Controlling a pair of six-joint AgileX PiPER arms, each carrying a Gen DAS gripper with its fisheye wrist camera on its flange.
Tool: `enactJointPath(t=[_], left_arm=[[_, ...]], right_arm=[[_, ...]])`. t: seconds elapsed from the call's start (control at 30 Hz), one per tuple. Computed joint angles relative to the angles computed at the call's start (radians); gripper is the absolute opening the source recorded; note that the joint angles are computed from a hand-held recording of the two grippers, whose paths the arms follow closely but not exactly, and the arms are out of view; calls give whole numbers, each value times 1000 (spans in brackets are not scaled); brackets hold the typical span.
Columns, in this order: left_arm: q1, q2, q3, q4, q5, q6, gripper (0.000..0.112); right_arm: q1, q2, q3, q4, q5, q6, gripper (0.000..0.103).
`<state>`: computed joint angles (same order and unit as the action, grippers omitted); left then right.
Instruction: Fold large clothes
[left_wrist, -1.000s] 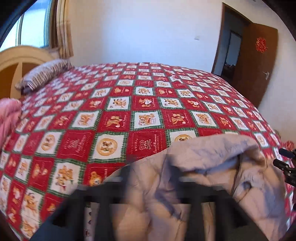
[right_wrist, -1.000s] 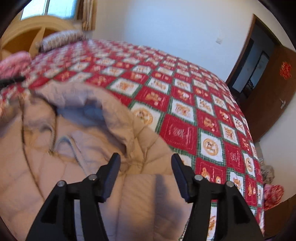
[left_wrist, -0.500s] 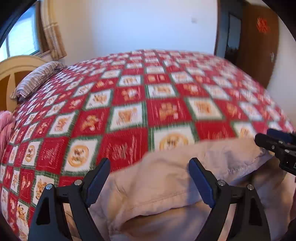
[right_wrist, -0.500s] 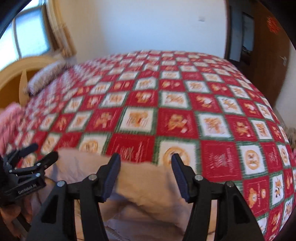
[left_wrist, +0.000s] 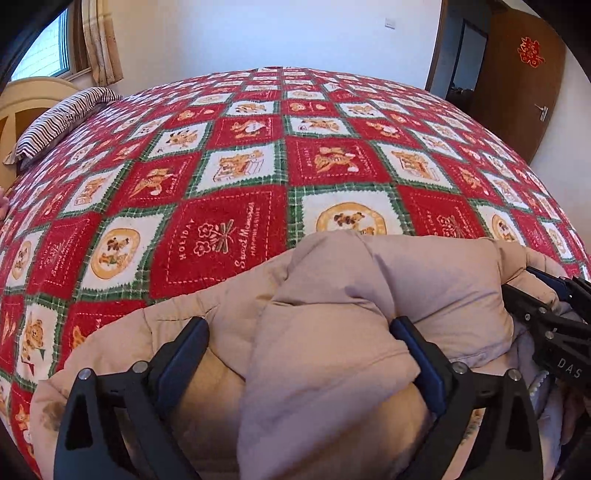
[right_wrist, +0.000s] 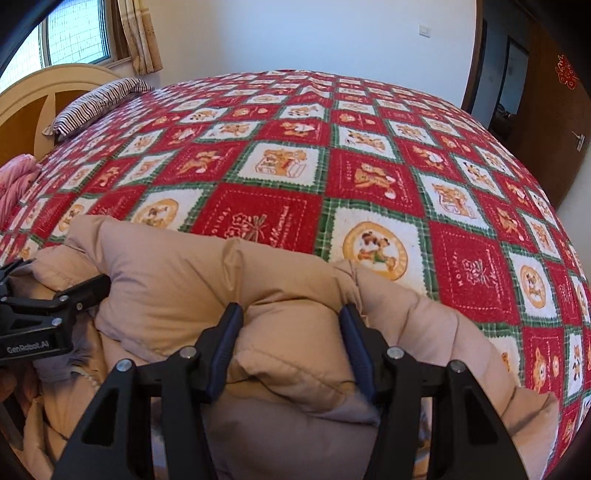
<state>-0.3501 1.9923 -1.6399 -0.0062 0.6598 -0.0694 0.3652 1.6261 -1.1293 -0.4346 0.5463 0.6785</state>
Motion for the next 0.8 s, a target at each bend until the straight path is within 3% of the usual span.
enactJointPath(t=[0.17,0.8], left_arm=[[-12,10,-9,46,13,-33,101],[-31,15,-1,128,1,-97,102]], right_arm=[[35,27,-10,-114,30,99,59],[71,59,-24,-222,71,190,61]])
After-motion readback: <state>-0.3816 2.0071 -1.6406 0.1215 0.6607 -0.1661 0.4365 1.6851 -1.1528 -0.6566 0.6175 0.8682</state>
